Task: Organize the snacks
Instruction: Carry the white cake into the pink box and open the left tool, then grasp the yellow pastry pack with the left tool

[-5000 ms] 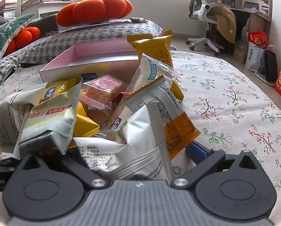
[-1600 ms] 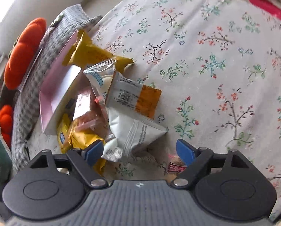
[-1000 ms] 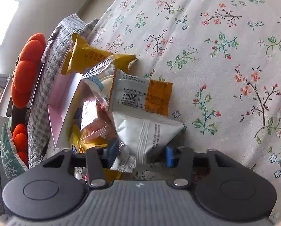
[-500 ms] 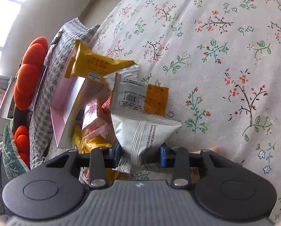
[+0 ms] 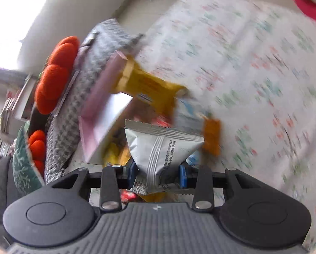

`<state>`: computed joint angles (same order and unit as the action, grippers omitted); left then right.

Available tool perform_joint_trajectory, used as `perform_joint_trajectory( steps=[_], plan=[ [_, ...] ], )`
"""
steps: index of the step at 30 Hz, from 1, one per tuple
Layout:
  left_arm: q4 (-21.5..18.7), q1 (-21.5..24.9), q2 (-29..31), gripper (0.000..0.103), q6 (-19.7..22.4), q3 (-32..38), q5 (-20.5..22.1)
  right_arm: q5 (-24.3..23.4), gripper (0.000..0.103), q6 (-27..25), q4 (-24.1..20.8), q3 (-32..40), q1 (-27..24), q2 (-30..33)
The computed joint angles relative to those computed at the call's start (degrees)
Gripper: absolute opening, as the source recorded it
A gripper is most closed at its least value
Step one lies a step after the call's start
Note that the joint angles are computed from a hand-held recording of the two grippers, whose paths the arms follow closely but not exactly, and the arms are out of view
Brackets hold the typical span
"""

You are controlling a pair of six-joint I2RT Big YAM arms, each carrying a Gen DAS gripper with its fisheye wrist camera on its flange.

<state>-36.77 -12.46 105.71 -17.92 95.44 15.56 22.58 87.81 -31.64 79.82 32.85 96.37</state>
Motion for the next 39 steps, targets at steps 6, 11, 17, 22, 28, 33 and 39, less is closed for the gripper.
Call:
perform_joint_trajectory(
  steps=[6,11,17,22,28,33,39],
  plan=[
    [1.74,-1.57,5.78,0.040,4.34,9.09,-0.24,-0.59,0.035,-18.48,-3.01,10.47,-3.70,5.30],
    [1.44,-2.60,13.91,0.040,7.48,21.07,-0.09,-1.73,0.035,-34.55,-6.43,22.01,-7.03,12.88],
    [-0.76,-3.35,23.43,0.040,12.79,33.69,1.29,-2.84,0.035,-49.93,-9.86,34.69,-8.36,22.51],
    [-6.92,-4.00,29.86,0.040,15.36,42.48,-0.36,-6.60,0.035,-52.14,-16.11,44.27,-9.45,30.54],
    [-9.11,-4.19,31.65,0.041,16.97,44.34,-1.91,-6.61,0.035,-53.79,-20.37,49.51,-9.36,34.85],
    [-10.46,-3.29,30.72,0.054,15.91,44.06,-0.09,-6.04,0.044,-52.87,-19.72,47.90,-8.93,33.26],
    [-9.99,-1.57,25.88,0.066,11.07,40.71,0.99,-3.84,0.061,-54.41,-12.98,39.04,-8.48,24.98]
  ],
)
